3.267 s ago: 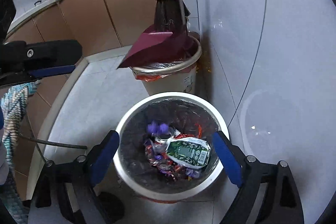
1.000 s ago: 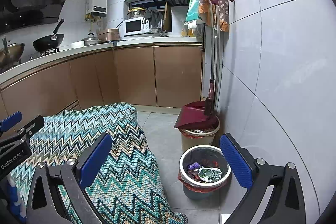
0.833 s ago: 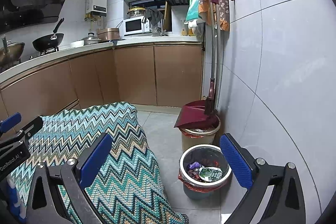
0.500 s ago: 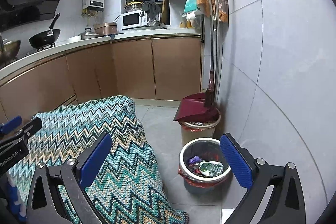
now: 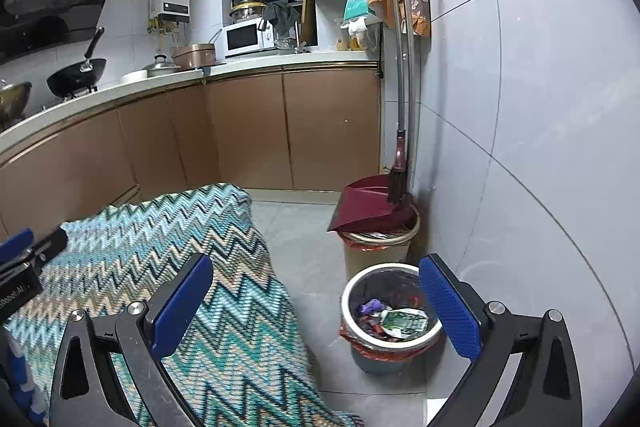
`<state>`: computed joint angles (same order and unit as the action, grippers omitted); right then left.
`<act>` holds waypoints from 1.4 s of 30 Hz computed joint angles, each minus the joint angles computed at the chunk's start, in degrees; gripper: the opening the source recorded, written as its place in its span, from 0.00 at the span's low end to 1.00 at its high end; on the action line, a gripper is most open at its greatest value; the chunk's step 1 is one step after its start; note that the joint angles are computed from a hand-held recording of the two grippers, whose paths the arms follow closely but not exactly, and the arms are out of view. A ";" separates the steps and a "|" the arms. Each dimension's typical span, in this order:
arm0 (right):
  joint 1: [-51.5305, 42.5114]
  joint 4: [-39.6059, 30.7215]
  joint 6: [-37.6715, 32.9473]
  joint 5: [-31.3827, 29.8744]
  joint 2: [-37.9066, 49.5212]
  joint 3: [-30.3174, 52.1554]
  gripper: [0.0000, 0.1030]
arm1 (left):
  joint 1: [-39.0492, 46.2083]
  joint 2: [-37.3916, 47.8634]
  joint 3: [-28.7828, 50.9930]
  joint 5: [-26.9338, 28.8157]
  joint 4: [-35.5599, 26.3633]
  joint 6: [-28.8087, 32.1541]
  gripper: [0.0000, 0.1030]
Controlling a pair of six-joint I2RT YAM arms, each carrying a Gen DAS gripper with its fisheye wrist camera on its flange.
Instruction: Collect trash
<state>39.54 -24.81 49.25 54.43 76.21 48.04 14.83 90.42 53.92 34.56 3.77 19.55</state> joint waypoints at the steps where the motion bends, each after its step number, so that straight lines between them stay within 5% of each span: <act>1: -0.13 0.34 0.10 -0.10 -0.18 -0.41 1.00 | 0.10 0.25 0.07 0.51 -0.33 0.24 0.76; 42: -0.70 9.95 -8.66 -2.23 4.57 0.61 1.00 | 1.26 0.33 -0.84 -0.22 4.46 1.27 0.76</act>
<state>38.84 -14.86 40.58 52.20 80.78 48.64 16.09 90.74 53.08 34.34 8.23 20.82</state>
